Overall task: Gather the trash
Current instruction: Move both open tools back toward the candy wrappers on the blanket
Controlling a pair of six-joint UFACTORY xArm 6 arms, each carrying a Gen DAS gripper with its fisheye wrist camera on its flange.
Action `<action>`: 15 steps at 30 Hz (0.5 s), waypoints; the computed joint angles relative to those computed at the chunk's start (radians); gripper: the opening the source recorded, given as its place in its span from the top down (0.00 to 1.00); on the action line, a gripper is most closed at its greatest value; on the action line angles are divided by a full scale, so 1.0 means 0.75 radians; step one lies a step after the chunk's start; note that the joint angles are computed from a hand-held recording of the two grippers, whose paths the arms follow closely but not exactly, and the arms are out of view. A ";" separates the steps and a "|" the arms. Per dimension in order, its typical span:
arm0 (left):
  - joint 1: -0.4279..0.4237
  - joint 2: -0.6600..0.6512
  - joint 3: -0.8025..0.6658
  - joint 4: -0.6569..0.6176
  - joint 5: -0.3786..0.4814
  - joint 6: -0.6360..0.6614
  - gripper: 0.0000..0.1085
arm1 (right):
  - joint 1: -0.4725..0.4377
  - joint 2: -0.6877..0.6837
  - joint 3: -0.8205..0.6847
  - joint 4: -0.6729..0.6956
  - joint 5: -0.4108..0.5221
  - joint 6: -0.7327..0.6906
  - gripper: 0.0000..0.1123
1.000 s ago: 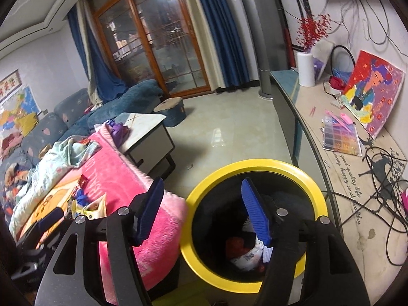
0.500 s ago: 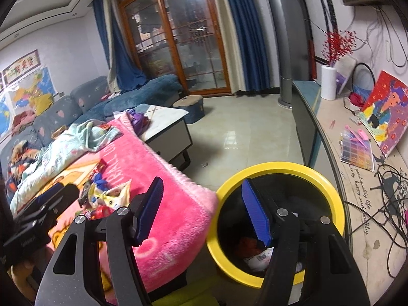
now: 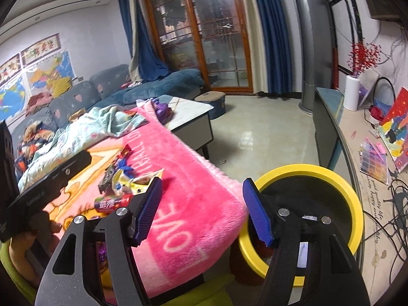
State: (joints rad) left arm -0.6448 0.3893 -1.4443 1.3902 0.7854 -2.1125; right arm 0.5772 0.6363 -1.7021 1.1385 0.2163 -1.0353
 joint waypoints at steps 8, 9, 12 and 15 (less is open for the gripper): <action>0.026 -0.098 0.127 0.016 0.031 -0.116 0.15 | 0.036 0.025 -0.031 -0.070 0.042 0.035 0.44; 0.031 -0.109 0.143 0.016 0.036 -0.127 0.15 | 0.039 0.034 -0.043 -0.096 0.056 0.059 0.44; 0.047 -0.139 0.187 0.009 0.040 -0.159 0.15 | 0.047 0.048 -0.060 -0.118 0.072 0.070 0.44; 0.064 -0.167 0.231 0.006 0.036 -0.193 0.15 | 0.058 0.069 -0.088 -0.156 0.097 0.096 0.44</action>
State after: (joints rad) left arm -0.5969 0.2637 -1.2714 1.3947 0.8125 -2.2574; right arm 0.6204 0.6882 -1.7678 1.0214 0.2891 -0.9635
